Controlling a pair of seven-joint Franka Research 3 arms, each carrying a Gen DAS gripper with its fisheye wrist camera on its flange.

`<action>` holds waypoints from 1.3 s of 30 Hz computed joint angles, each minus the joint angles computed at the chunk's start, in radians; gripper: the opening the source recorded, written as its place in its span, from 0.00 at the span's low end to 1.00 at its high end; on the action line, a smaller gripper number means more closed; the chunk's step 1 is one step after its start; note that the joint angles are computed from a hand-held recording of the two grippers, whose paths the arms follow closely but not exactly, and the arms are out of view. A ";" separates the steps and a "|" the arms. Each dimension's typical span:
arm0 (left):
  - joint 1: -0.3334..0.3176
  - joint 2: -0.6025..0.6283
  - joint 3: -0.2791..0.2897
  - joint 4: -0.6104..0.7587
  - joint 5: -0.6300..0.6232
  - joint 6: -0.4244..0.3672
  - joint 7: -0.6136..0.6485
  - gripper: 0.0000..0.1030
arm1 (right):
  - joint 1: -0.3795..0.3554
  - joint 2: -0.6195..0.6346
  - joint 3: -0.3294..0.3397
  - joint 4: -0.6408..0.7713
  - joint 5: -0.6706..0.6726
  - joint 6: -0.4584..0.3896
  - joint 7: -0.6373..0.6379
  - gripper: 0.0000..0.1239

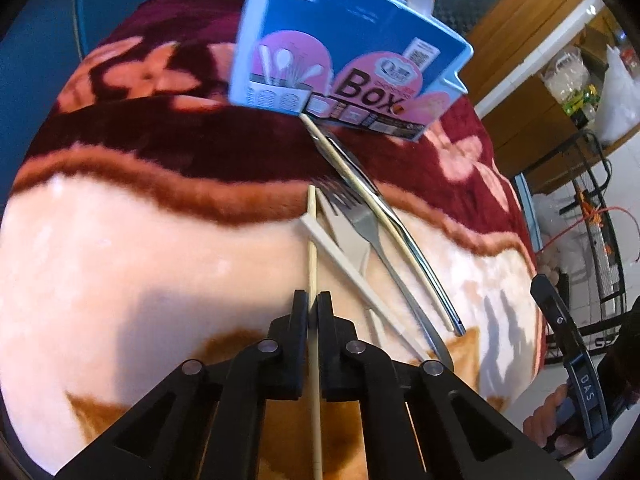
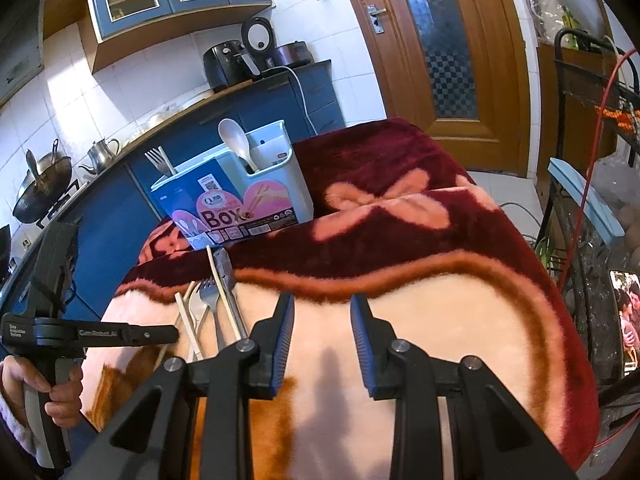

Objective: Organize utensils
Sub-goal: 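Close the left tool on a wooden chopstick, then close the right tool on the silver knife while the left tool holds the chopstick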

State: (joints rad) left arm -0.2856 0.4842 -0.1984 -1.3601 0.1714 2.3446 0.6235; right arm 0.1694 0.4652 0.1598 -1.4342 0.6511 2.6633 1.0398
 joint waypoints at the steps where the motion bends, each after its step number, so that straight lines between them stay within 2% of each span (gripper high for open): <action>1: 0.002 -0.018 0.003 -0.029 0.001 0.019 -0.009 0.04 | 0.002 0.003 -0.002 0.004 -0.005 -0.002 0.004 0.26; 7: -0.003 -0.106 0.031 -0.154 0.075 0.088 -0.087 0.04 | 0.022 0.007 -0.010 0.018 -0.050 -0.027 0.016 0.26; 12: -0.025 -0.179 0.068 -0.241 0.240 0.104 -0.207 0.04 | 0.041 0.010 -0.011 0.029 -0.089 -0.052 0.007 0.26; 14: -0.025 -0.211 0.075 -0.286 0.308 0.138 -0.260 0.04 | 0.053 0.018 -0.014 0.044 -0.111 -0.066 0.007 0.26; 16: -0.021 -0.239 0.077 -0.324 0.365 0.169 -0.310 0.04 | 0.067 0.038 -0.021 0.078 -0.144 -0.094 0.015 0.26; 20: -0.011 -0.265 0.071 -0.356 0.450 0.183 -0.371 0.04 | 0.093 0.093 -0.036 0.171 -0.210 -0.169 0.038 0.26; 26: 0.008 -0.289 0.059 -0.391 0.506 0.213 -0.406 0.04 | 0.135 0.198 -0.062 0.352 -0.328 -0.320 0.070 0.26; 32: 0.022 -0.298 0.054 -0.411 0.527 0.249 -0.425 0.04 | 0.167 0.254 -0.084 0.453 -0.412 -0.373 0.085 0.26; 36: 0.028 -0.300 0.053 -0.420 0.533 0.272 -0.431 0.04 | 0.183 0.329 -0.093 0.587 -0.457 -0.459 0.090 0.26; 39: 0.032 -0.303 0.054 -0.428 0.533 0.284 -0.435 0.04 | 0.188 0.352 -0.090 0.637 -0.469 -0.498 0.075 0.26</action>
State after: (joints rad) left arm -0.2541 0.1817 -0.1441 -1.7881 0.7044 2.6288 0.1882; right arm 0.3572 0.8175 0.0693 -0.7975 0.1825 2.1655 1.1151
